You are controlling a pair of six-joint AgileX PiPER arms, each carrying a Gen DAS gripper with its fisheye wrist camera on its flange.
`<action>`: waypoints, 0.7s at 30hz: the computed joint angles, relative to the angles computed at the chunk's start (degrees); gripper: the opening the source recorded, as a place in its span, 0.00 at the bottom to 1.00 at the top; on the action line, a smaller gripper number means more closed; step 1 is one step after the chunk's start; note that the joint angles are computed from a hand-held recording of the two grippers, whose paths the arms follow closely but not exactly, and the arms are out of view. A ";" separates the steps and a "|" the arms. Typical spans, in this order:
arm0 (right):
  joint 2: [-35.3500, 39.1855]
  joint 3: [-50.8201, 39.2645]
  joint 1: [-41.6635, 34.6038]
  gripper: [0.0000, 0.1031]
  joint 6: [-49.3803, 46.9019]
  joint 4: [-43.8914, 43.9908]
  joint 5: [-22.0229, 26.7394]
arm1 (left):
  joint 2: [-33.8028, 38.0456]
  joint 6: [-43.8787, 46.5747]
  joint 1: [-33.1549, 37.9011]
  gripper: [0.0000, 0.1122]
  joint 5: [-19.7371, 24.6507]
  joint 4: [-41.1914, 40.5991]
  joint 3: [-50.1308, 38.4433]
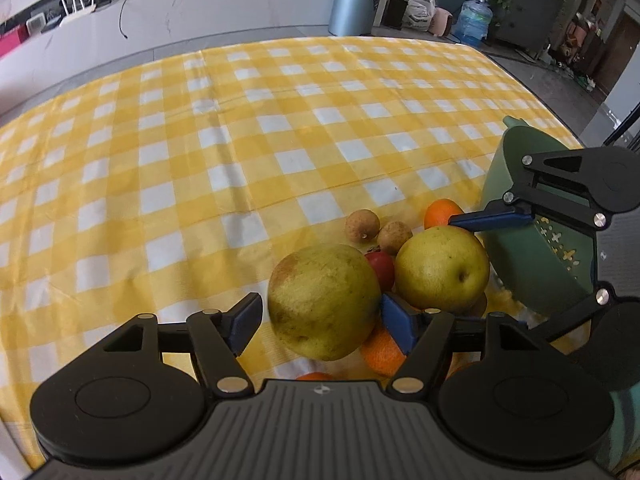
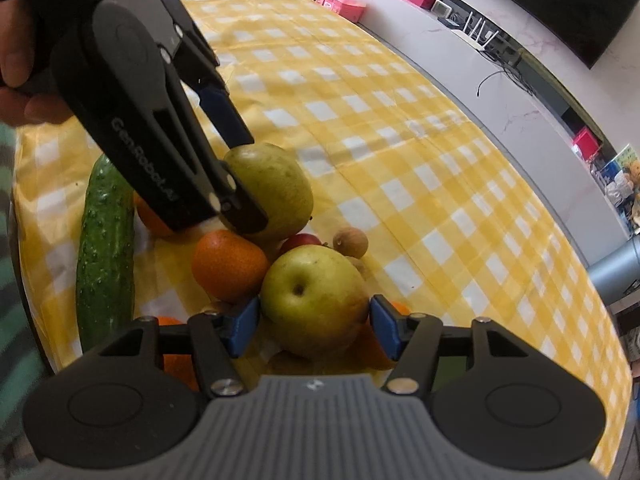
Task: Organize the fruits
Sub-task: 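Close the left tool on the green pear while the right tool grasps the yellow apple, then lift the pear with the left tool while the right tool carries the apple over the colander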
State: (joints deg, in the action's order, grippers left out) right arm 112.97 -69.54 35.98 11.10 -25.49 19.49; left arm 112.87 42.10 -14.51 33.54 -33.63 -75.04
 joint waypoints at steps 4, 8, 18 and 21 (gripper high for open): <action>0.17 0.17 -0.34 0.57 -0.05 1.06 -0.83 | 1.14 -2.42 -1.03 0.70 -1.55 0.66 -0.59; -0.22 1.33 -0.22 0.56 2.67 -1.31 -2.28 | 0.96 -2.22 -1.35 0.67 -2.99 -0.11 0.33; -3.26 5.20 0.63 0.56 17.46 -13.63 -6.07 | -3.74 -8.60 -1.73 0.66 -7.52 2.08 5.08; -5.23 6.33 0.85 0.56 21.19 -16.06 -6.76 | -7.35 -11.19 -2.17 0.66 -8.86 4.03 7.27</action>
